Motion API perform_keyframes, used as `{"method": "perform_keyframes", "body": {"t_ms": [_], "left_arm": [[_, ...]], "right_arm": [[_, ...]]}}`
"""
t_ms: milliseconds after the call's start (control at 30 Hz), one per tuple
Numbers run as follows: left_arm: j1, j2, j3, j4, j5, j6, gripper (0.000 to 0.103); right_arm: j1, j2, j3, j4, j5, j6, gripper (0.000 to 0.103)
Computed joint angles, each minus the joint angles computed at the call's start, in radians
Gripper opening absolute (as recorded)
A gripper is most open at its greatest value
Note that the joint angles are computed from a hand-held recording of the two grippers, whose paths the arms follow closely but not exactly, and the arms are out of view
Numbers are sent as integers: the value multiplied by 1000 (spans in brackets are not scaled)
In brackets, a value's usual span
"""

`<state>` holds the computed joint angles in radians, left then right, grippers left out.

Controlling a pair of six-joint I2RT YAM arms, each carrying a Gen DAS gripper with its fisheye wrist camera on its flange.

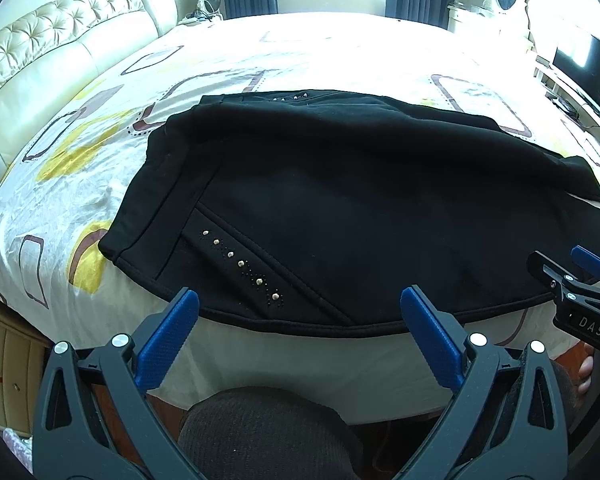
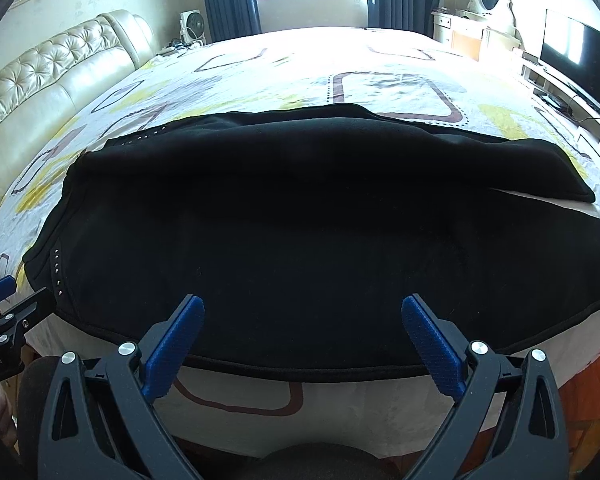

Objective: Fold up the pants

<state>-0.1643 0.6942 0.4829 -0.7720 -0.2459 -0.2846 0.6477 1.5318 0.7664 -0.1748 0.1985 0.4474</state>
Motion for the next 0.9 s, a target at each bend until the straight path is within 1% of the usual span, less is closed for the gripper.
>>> {"method": "perform_keyframes", "body": {"t_ms": [900], "left_arm": [[-11, 4, -3, -8, -4, -11, 101]], "right_arm": [[1, 12, 1, -8, -23, 1, 99]]}}
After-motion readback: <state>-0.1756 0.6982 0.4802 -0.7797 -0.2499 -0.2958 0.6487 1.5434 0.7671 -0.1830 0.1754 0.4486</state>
